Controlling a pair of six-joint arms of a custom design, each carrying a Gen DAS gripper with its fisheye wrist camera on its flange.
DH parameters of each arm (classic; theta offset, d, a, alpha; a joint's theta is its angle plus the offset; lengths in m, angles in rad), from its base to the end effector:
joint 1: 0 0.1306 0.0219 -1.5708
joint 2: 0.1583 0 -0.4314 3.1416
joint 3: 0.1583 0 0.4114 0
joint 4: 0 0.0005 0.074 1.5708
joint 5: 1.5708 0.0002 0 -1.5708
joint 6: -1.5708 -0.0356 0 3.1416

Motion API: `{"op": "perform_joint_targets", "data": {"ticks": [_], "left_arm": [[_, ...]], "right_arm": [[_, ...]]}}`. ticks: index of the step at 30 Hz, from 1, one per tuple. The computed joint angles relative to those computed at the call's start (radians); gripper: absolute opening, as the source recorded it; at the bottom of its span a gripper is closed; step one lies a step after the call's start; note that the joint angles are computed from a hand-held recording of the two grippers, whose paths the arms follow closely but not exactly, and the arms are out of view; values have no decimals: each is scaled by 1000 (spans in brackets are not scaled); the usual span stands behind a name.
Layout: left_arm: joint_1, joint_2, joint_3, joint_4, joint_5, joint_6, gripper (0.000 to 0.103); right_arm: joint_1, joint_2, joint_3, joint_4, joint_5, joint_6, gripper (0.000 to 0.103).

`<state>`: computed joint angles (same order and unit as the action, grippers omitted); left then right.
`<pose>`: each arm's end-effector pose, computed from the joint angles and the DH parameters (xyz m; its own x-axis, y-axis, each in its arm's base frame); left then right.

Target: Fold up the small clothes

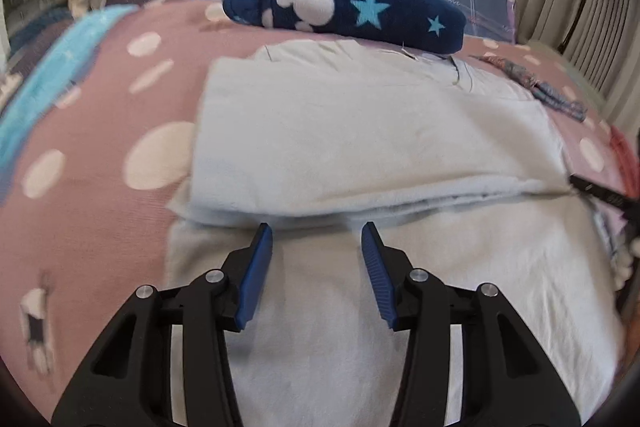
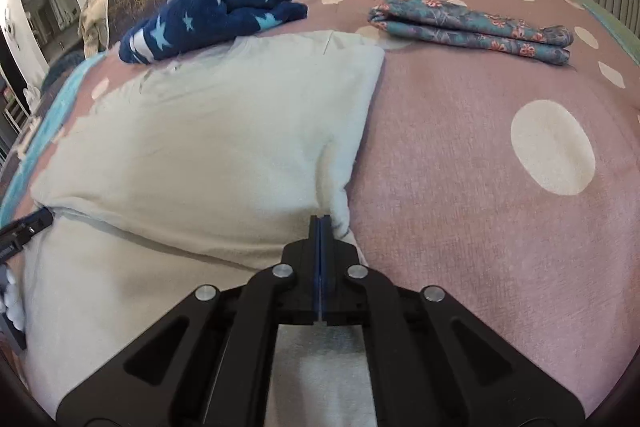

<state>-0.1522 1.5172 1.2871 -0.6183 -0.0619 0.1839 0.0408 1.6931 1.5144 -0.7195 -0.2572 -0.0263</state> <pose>0.5338 -0.0802 0.3835 -0.7493 -0.0697 -0.6585 -0.0266 0.9968 -0.0753 0.6128 0.0336 0.3871 -0.7865 -0.0066 -0.6176 -0.1772 0.9603 0.2153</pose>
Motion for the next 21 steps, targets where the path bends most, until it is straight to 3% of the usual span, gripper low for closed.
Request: {"op": "perform_joint_targets", "data": {"ticks": [2,3,5,9,16,21], "left_arm": [[0,-55,-49,32,-5,-27,51],[4,-81,-72,37,-9,-35,53],[26,-135,-125,37,-19,-40,58],[77,-196,-195,-34,17,-43,58],[119,-319,-311,-53,202,-88,58],[107,-406,-388,-44,258,-90,58]], "right_arm": [[-17,-68,-61,14,-21,4,4],[-23,-90,-83,18,-15,18,14],[-50,-146,-139,13,-39,44,24],[-113,-219,-228,-62,-147,73,24],[-165,-333,-368,-79,-285,117,25],[-188,-389,-427,-89,-341,127,26]]}}
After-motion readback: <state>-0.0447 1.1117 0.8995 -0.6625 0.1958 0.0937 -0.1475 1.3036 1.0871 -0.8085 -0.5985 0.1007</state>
